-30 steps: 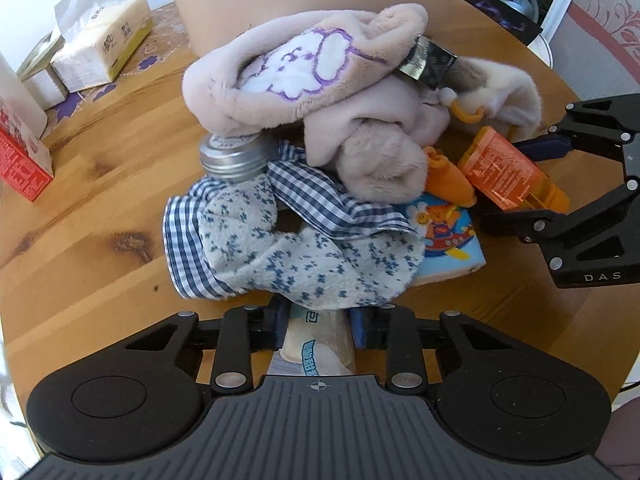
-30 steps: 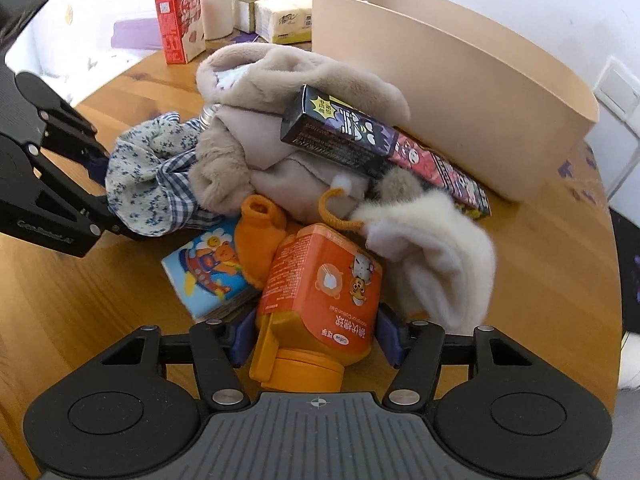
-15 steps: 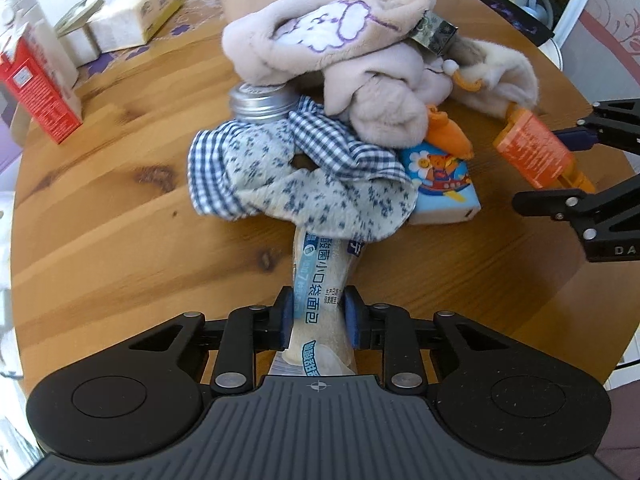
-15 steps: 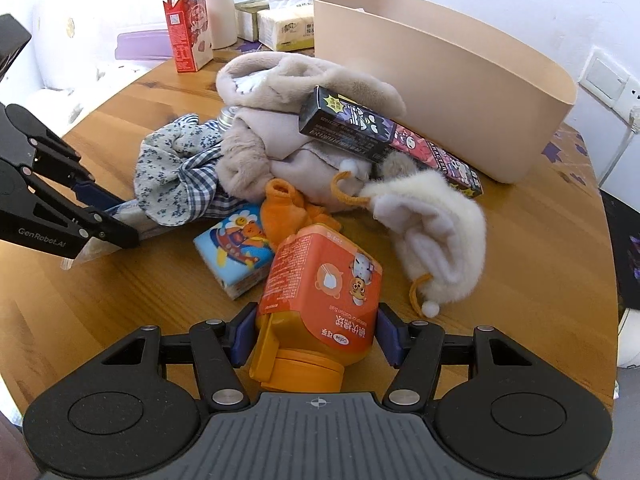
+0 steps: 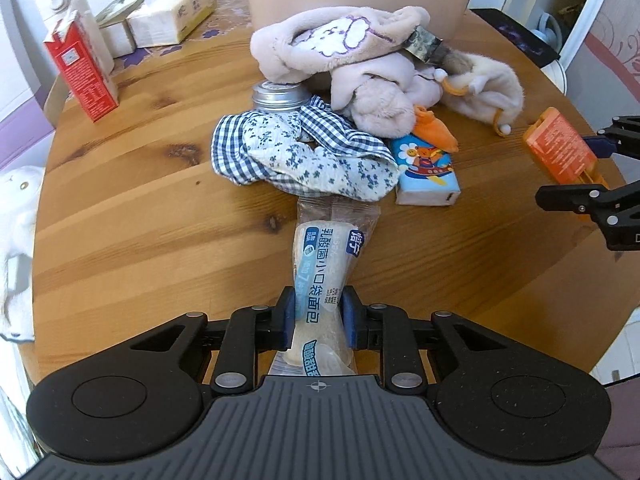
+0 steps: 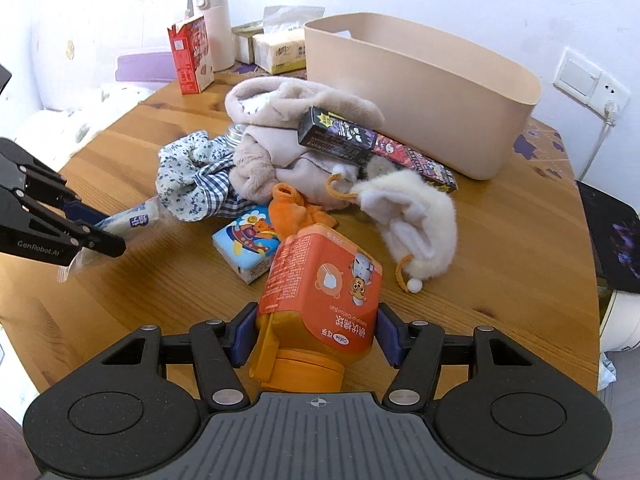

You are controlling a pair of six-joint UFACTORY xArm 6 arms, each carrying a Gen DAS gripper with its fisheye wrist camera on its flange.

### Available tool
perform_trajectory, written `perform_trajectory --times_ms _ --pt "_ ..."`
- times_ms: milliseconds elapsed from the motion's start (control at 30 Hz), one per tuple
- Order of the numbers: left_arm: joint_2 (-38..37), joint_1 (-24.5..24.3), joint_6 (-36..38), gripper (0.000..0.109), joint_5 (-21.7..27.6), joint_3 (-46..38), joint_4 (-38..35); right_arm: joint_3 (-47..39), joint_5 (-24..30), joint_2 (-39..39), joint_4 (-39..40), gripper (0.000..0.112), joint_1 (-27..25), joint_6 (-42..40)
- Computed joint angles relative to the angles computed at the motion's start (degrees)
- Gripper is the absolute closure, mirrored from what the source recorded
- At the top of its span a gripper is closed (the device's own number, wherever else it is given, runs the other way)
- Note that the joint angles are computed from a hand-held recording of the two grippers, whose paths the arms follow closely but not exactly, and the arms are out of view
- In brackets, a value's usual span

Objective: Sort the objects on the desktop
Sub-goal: 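Lift both held items and carry them over the beige basket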

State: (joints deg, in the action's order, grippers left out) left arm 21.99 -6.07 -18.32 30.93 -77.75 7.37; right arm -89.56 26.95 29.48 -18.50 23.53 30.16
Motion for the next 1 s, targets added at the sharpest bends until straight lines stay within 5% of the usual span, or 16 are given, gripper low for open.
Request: perform_trajectory --times_ms 500,1000 --pt "-8.2 -0.7 -11.2 0.085 -2.5 4.6 11.7 8.4 -4.0 -8.1 -7.9 0.054 -0.7 10.1" --pt "-1.3 0.8 -9.1 0.085 -2.3 -12.2 13.8 5.3 -3.8 -9.4 -19.2 0.054 -4.0 18.6"
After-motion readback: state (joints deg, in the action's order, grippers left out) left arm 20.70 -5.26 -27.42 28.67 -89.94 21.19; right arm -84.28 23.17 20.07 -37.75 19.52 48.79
